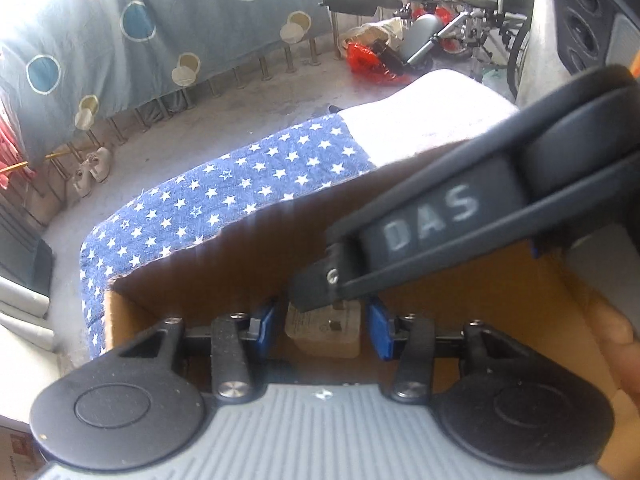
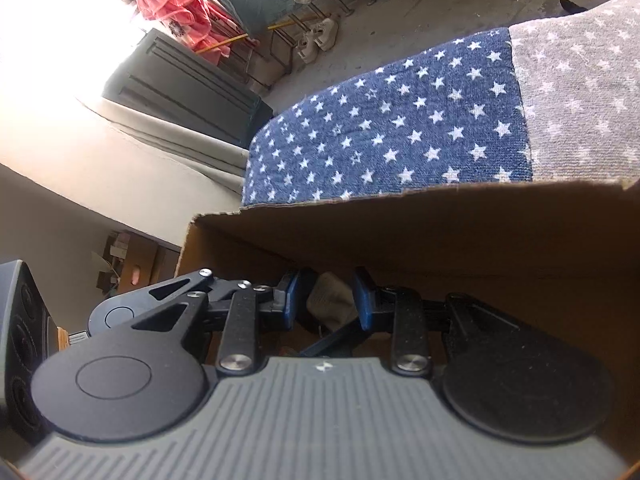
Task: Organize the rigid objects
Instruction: 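Carry the white charger plug into the box and open the right gripper, then reach the right gripper to the pink plastic cup and grasp its rim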
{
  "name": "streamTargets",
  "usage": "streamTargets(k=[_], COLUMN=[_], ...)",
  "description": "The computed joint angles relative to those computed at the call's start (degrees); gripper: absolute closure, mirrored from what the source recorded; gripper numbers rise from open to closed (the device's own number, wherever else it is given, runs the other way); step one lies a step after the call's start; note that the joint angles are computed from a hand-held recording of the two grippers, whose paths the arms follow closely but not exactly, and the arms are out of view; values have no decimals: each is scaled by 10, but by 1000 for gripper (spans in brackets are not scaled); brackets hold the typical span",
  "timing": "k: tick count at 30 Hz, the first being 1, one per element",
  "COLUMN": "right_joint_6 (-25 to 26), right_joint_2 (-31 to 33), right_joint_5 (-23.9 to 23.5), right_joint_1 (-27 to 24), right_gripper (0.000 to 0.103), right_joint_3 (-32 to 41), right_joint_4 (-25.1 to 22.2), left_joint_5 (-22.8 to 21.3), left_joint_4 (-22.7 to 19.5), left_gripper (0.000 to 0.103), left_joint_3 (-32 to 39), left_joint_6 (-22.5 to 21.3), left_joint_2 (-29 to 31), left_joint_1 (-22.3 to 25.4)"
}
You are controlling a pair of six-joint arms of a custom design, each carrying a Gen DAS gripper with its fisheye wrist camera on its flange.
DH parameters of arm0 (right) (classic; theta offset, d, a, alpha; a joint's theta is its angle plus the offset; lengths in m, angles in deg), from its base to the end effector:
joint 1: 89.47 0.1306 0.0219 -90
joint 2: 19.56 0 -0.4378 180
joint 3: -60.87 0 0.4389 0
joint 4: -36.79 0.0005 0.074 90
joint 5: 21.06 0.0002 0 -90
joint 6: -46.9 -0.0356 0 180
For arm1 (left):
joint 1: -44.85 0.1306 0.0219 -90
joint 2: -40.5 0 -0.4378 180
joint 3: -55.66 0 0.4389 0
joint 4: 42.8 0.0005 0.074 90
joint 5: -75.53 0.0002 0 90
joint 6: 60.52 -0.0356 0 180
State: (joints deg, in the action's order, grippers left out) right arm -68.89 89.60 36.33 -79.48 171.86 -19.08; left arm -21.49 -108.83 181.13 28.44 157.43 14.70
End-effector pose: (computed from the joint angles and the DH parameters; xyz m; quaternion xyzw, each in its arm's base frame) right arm 0.6518 0.1338 0.4739 0.0396 0.9162 0.3451 0.1999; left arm 0.6183 -0.3547 0.4938 0.2411 0.9276 -0.0133 0.2852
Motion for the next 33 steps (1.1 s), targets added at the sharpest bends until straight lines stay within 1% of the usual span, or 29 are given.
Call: streamTargets(k=[4, 6, 8, 10, 12, 13, 15, 16, 18, 20, 21, 24, 27, 30, 33], right_joint_6=[-19, -34, -59, -85, -98, -102, -110, -119, -143, -170, -176, -163, -152, -141, -122], right_joint_2=[-30, -56, -92, -136, -185, -211, -262, -287, -337, -382, -403, -458, -499, -518, -517], right_joint_5=[-8, -14, -28, -41, -40, -38, -38, -40, -52, -67, -66, -36, 12, 69, 128], right_joint_1=[-7, -13, -21, -30, -39, -44, -55, -61, -74, -86, -88, -78, -45, 8, 62], right_gripper=[71, 70, 68, 65, 62, 62, 61, 59, 56, 54, 54, 54, 52, 52, 52], right_joint_3=[-23, -45, -78, -119, -158, -179, -218, -238, -281, -325, -344, -395, -440, -474, -491], right_joint_4=[21, 41, 70, 105, 130, 141, 158, 168, 191, 208, 207, 178, 146, 118, 105], left_joint_5=[-1, 0, 5, -3, -32, -48, -61, -64, -63, -49, -40, -9, 40, 72, 78], left_joint_4=[13, 22, 45, 77, 107, 123, 145, 153, 157, 157, 155, 150, 133, 119, 106], left_gripper=[47, 45, 45, 45, 43, 40, 36, 35, 34, 34, 34, 34, 34, 35, 40], left_joint_3=[-20, -36, -65, -102, -136, -154, -187, -206, -238, -273, -291, -351, -395, -426, -438], left_joint_6=[10, 17, 26, 34, 33, 30, 26, 31, 44, 60, 66, 87, 104, 98, 94], left_joint_2=[-31, -55, -91, -135, -178, -200, -238, -260, -292, -319, -330, -361, -375, -381, -372], left_joint_1=[-4, -7, -10, -17, -30, -38, -49, -56, -67, -78, -82, -93, -104, -112, -126])
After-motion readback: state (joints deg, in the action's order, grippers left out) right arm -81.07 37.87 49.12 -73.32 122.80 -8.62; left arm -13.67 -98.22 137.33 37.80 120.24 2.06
